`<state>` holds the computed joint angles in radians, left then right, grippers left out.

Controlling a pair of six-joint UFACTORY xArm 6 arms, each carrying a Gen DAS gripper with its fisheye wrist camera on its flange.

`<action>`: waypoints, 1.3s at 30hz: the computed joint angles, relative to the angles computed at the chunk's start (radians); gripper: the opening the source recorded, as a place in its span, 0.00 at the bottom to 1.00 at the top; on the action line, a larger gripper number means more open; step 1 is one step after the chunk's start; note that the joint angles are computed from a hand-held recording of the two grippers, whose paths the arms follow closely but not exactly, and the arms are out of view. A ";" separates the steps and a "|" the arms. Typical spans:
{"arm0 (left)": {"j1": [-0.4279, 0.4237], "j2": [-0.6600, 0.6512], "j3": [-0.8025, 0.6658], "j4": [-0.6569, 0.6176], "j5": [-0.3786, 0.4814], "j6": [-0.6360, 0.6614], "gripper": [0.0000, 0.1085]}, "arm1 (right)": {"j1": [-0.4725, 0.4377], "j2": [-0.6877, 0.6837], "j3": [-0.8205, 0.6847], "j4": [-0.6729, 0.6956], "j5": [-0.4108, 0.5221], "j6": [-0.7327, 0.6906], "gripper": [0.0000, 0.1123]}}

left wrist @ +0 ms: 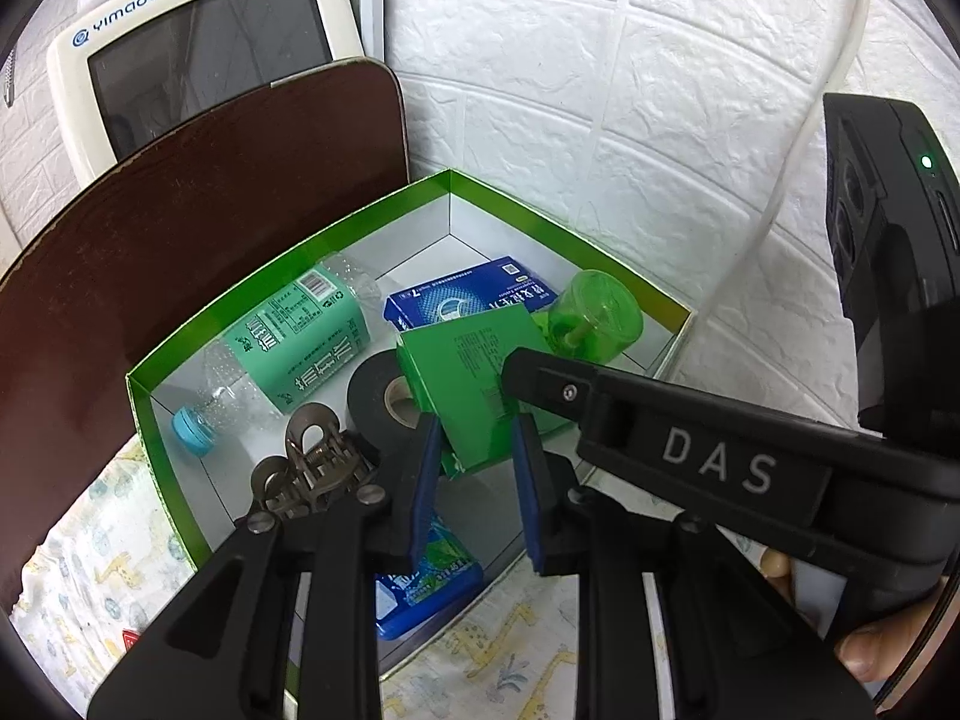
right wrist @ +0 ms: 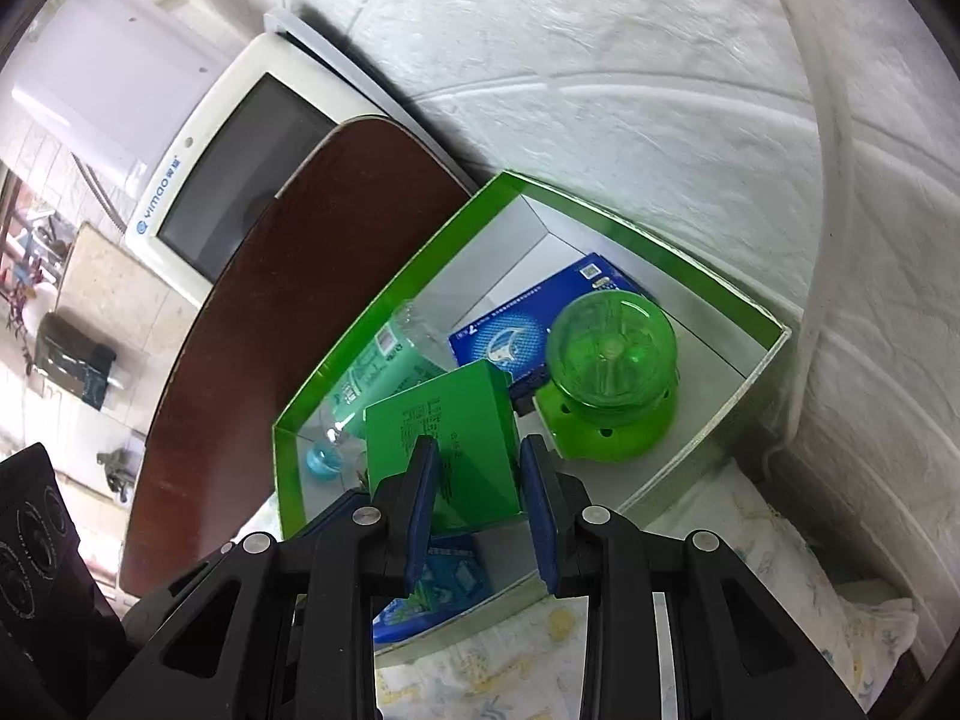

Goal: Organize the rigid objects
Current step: 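Open the right gripper to release the small green box, then move the right gripper to the red-and-blue card box on the cloth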

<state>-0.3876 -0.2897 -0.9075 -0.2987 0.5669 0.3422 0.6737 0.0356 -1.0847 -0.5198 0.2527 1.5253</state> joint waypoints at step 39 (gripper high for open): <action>0.633 -0.273 0.296 -0.181 0.103 0.170 0.23 | 0.275 0.496 -0.678 0.604 0.277 -0.832 0.28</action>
<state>0.2454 -0.5626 -0.6120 -0.4794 0.6704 0.5122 0.9488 0.5319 -1.7628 0.0840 0.5299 0.6933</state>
